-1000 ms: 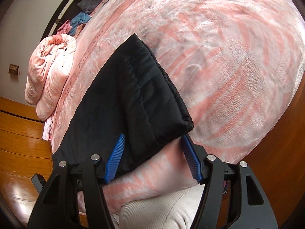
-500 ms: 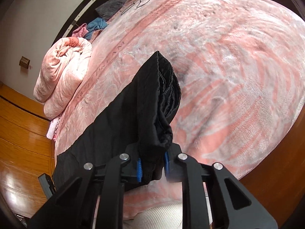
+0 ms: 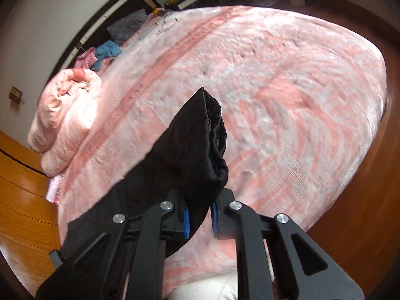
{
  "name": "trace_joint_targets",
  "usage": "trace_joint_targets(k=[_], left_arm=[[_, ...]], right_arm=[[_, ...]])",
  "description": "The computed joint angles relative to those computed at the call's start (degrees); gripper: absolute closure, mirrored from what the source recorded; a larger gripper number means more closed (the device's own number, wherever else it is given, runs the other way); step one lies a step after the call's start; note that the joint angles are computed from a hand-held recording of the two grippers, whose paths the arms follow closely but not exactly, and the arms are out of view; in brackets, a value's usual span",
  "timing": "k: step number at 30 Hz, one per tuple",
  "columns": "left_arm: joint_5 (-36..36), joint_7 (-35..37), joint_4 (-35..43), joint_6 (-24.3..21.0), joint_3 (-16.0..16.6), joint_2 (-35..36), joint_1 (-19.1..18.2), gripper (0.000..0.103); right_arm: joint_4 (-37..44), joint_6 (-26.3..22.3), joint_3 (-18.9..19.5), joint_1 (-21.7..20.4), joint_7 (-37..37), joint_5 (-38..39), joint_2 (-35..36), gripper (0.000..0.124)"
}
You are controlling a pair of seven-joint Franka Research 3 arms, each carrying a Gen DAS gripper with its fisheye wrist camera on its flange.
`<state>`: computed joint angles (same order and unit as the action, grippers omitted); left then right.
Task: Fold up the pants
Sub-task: 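Grasp the stacked cuffs again with the right gripper, then grasp the stacked cuffs with the right gripper and lift them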
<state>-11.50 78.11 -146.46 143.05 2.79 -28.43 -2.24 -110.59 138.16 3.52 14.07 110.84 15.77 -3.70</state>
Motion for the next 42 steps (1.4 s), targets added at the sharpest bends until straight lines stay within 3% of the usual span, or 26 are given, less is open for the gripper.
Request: trace_joint_targets(k=[2,4,8,10,14,19,24,30,33,35,37,40,42], left_arm=[[4.0,0.63,-0.69,2.0,-2.15,0.41,0.81,0.004],[5.92,0.14,-0.51,1.25,-2.83,0.1,0.85,0.004],[-1.61,0.52,-1.48,0.62,2.29,-3.79,-1.36,0.005],[-2.95,0.05,-2.31,0.56,3.33,-6.7,-0.4,0.005],[-0.62,-0.8,-4.28,0.86,4.5,-13.55,3.66,0.005],[3.11,-3.22,-6.55,-2.39,6.82,-20.98,9.78,0.005],[5.82,-5.1,-9.1,-4.62,10.24,-25.75,16.5,0.005],[6.44,-3.73,-10.08,-5.87,13.98,-26.59,20.35,0.005],[5.2,-2.51,-9.79,-5.35,15.02,-25.24,20.28,0.005],[4.69,-1.47,-9.84,-5.22,15.36,-25.1,20.41,0.005],[3.78,-0.88,-9.69,-4.5,15.37,-24.12,19.97,0.005],[2.58,-0.69,-10.05,-4.61,15.18,-24.4,20.02,0.005],[2.01,-0.51,-10.15,-4.45,15.22,-24.25,20.08,0.005]], right_arm=[[-0.64,-2.93,0.57,0.01,3.69,-5.77,1.22,0.112],[-2.14,-1.79,0.59,0.26,4.67,-6.13,0.48,0.112],[-1.56,1.56,1.77,1.66,2.4,-7.17,-2.69,0.112],[0.61,2.54,2.63,3.22,-1.07,-5.59,-3.51,0.111],[6.98,2.86,5.22,7.66,-8.51,-2.53,-1.87,0.111],[15.99,0.48,8.78,13.79,-12.99,-3.68,4.8,0.111],[26.23,-4.26,10.72,20.76,-13.29,-5.88,14.08,0.111],[37.15,-13.51,9.07,30.59,-9.95,-15.25,25.23,0.109],[37.18,-16.43,8.25,32.5,-9.92,-15.91,27.52,0.101],[35.18,-16.3,8.94,31.36,-11.94,-12.31,27.22,0.076],[32.25,-14.64,10.33,29.19,-14.58,-5.95,25.59,0.065],[27.73,-11.48,10.89,27.7,-16.67,-0.73,21.61,0.065],[24.58,-8.71,9.96,28.4,-15.22,-3.25,18.67,0.06]])
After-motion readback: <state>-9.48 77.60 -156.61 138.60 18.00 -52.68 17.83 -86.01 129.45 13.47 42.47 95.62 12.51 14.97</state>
